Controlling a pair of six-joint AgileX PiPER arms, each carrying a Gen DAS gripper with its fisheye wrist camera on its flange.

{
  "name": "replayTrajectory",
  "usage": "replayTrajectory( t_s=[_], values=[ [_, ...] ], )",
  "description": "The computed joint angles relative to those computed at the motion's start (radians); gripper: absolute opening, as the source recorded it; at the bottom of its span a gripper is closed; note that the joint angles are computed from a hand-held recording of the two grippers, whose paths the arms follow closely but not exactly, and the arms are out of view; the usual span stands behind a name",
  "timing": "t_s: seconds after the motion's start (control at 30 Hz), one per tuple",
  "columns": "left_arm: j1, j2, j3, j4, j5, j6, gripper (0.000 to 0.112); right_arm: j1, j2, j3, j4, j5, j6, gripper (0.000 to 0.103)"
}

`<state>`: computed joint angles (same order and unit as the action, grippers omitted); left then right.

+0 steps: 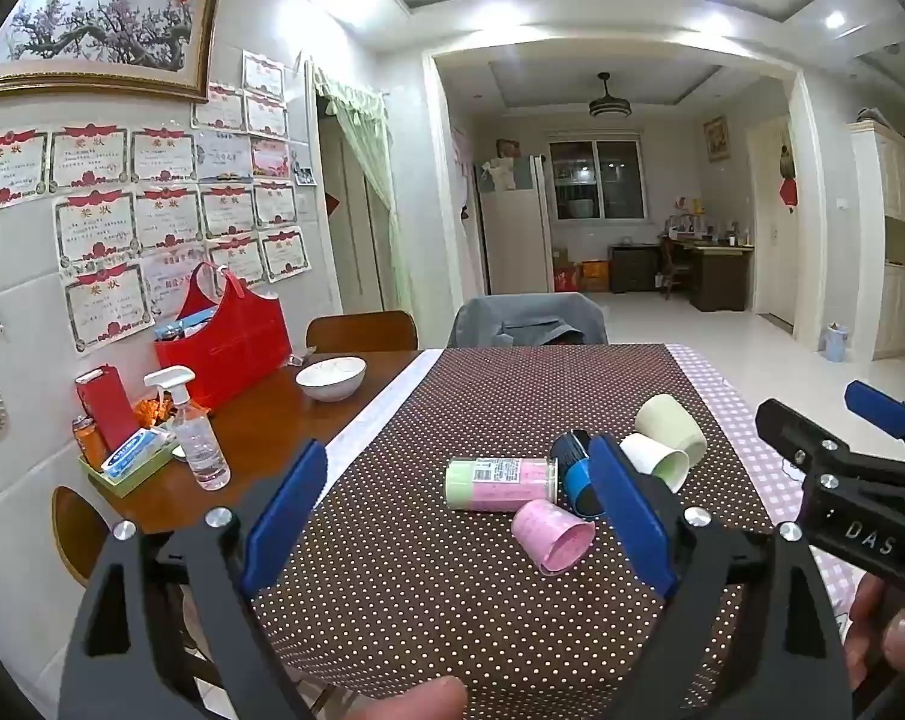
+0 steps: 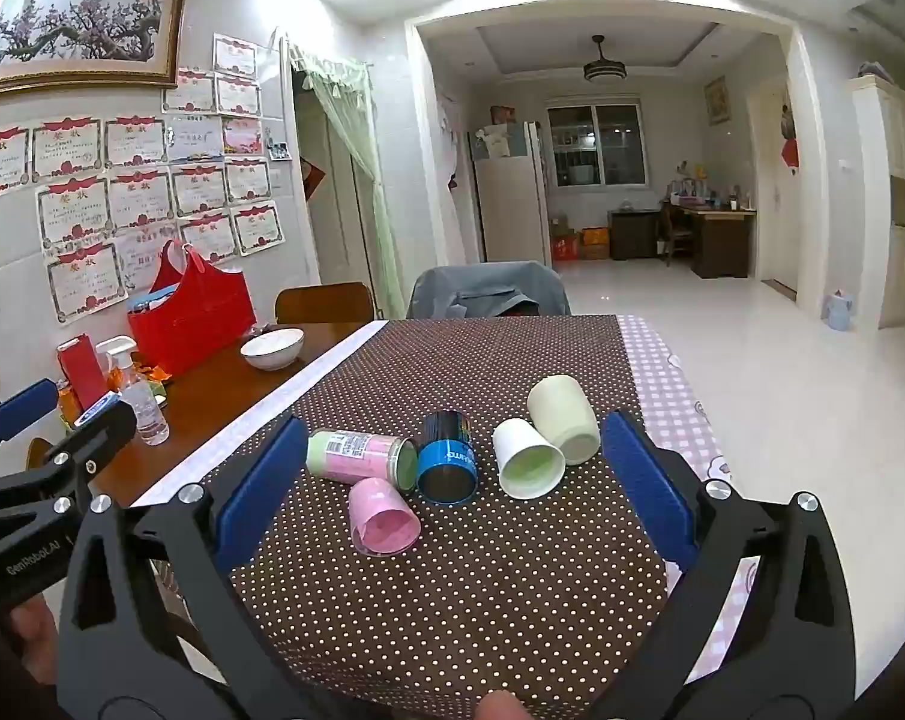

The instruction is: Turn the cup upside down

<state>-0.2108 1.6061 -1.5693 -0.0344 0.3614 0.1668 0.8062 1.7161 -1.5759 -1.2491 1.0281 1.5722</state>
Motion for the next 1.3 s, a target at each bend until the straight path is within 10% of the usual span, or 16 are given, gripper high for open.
replayTrajectory(
  t_s=[1.3],
  values=[
    [0.016,0.000,0.045,-0.059,-0.031,0.061,0.087,0.005,-0.011,0.025,-0.024,-0.012,0.042,0.097]
  ],
)
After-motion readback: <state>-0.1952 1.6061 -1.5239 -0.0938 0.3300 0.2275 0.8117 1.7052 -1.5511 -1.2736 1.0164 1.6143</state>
